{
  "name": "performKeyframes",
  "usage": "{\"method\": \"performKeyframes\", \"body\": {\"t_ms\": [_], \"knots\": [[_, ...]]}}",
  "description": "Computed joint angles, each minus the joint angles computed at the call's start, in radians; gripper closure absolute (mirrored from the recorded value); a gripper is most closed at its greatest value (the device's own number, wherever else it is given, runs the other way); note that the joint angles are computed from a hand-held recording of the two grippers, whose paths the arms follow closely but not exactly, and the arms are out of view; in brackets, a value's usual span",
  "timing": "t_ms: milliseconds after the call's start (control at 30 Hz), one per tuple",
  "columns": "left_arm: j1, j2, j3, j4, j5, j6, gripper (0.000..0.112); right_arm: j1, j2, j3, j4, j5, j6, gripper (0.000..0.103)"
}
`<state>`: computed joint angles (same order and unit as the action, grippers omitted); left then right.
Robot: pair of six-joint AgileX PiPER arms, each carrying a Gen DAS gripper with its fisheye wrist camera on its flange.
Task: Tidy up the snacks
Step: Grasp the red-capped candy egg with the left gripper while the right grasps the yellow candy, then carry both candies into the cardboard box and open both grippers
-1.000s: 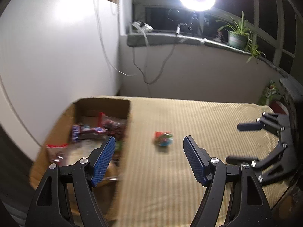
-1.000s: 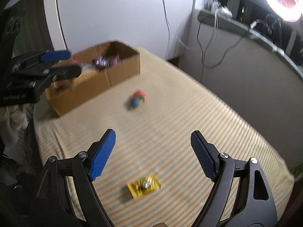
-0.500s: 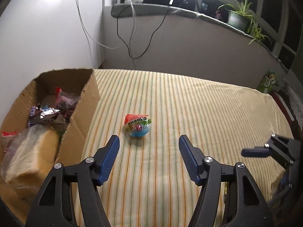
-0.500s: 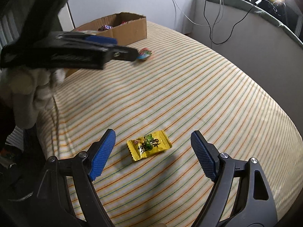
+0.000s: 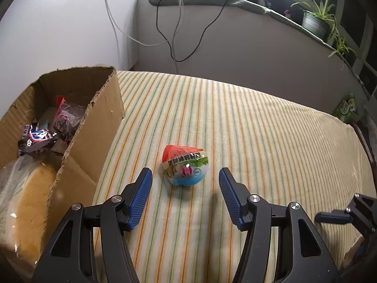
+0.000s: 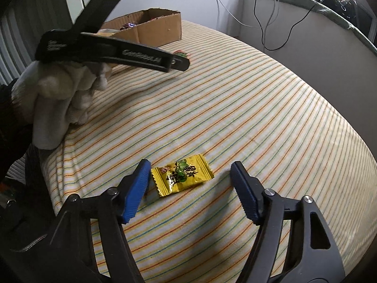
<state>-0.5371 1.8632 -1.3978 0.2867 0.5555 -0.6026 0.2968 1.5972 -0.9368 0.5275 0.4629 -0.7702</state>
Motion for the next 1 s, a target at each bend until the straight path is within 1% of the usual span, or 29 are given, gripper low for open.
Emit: {"method": "performKeyframes", "body": {"t_ms": [67,100,167,233,333,467,500,767,833,1000], "knots": [[0.012,0.002,0.005,-0.021,-0.009,0.015,0.056,0.0,0.003,-0.003,0.006,0.001,-0.003,0.033],[0.015,0.005,0.003,-0.021,-0.012,0.014,0.059,-0.001,0.001,0.0,0.014,0.0,-0.01,0.037],[0.018,0.015,-0.012,-0.026,-0.012,0.017,0.069,-0.002,0.003,-0.002,0.019,-0.002,-0.012,0.042],[0.018,0.02,-0.016,-0.03,-0.013,0.021,0.074,-0.006,-0.006,0.008,0.031,0.0,-0.026,0.048],[0.011,0.027,-0.023,-0.011,-0.009,0.003,0.074,-0.008,-0.009,0.01,0.036,0.0,-0.029,0.053],[0.003,0.032,-0.026,0.001,-0.012,-0.011,0.082,-0.015,-0.015,0.015,0.049,0.003,-0.037,0.058],[0.002,0.03,-0.023,0.002,-0.014,-0.012,0.082,-0.016,-0.016,0.016,0.051,0.004,-0.037,0.061],[0.002,0.008,0.005,0.004,-0.036,-0.009,0.085,-0.015,-0.012,0.009,0.05,0.006,-0.026,0.063],[0.0,0.0,0.012,0.011,-0.039,-0.013,0.085,-0.017,-0.016,0.013,0.056,0.006,-0.025,0.068],[-0.005,-0.022,0.03,0.012,-0.052,-0.01,0.085,-0.008,-0.026,0.021,0.033,0.0,0.014,0.07]]}}
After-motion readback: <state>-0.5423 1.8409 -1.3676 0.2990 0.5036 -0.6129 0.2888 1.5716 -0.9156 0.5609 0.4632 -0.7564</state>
